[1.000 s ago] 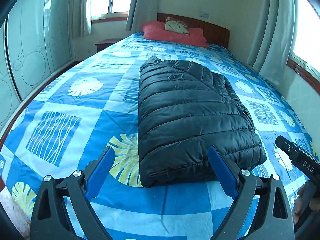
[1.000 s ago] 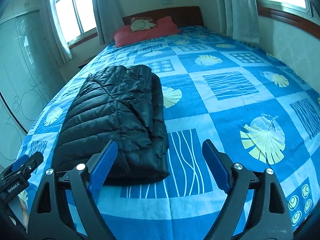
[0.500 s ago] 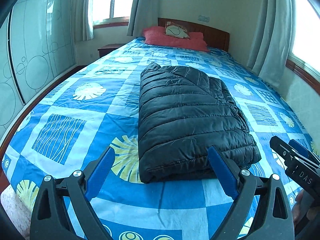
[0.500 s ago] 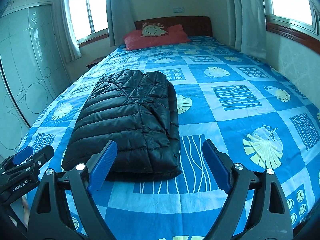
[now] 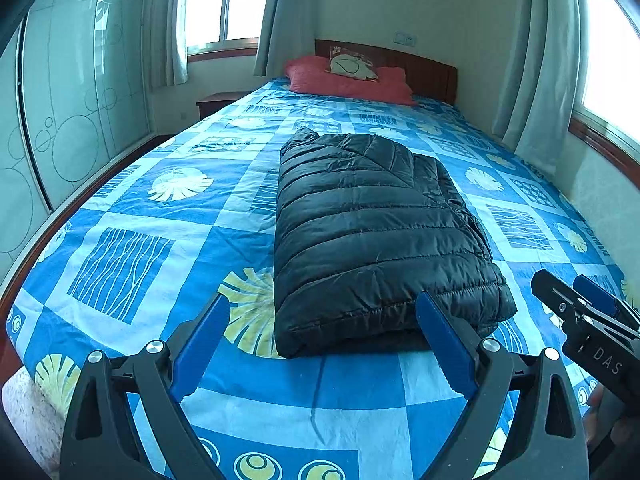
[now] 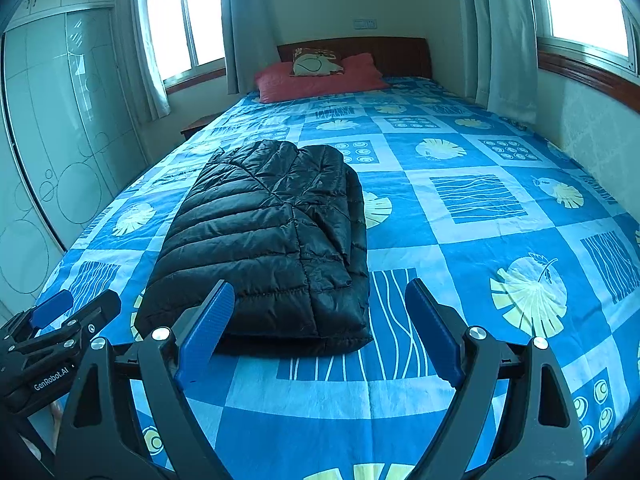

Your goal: Fold large clothes

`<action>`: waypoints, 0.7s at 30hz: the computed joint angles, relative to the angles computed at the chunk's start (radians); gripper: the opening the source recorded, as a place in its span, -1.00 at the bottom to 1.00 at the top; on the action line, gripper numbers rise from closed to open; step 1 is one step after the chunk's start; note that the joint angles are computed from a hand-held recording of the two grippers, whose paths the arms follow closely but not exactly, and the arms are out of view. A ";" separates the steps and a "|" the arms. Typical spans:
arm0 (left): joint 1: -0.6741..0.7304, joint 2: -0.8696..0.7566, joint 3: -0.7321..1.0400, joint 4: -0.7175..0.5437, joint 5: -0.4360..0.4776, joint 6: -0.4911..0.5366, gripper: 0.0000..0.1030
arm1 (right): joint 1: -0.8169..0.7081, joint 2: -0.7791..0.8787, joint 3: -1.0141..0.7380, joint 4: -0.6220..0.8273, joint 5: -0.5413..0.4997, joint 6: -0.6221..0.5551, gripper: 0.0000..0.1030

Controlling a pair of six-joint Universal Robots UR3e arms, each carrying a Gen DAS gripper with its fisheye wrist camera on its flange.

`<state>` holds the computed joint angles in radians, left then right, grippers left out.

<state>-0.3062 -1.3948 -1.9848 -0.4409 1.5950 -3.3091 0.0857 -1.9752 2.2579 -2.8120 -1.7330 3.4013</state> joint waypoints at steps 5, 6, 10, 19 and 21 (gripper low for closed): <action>-0.008 0.007 -0.007 0.008 0.011 -0.006 0.80 | 0.016 0.007 -0.001 -0.008 -0.015 0.001 0.69; -0.009 0.008 -0.009 0.010 0.013 -0.006 0.80 | 0.025 0.011 -0.002 -0.011 -0.024 0.004 0.69; -0.004 0.014 -0.013 0.010 0.007 -0.009 0.80 | 0.037 0.018 -0.005 -0.013 -0.034 0.005 0.69; -0.005 0.017 -0.018 0.013 0.022 -0.026 0.80 | 0.063 0.043 -0.016 -0.022 -0.055 0.010 0.69; -0.003 0.017 -0.019 0.009 0.021 -0.031 0.80 | 0.066 0.047 -0.016 -0.023 -0.057 0.010 0.69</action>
<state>-0.3092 -1.3774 -2.0034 -0.4314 1.6160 -3.3397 0.1519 -1.9280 2.2416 -2.8350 -1.7896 3.4114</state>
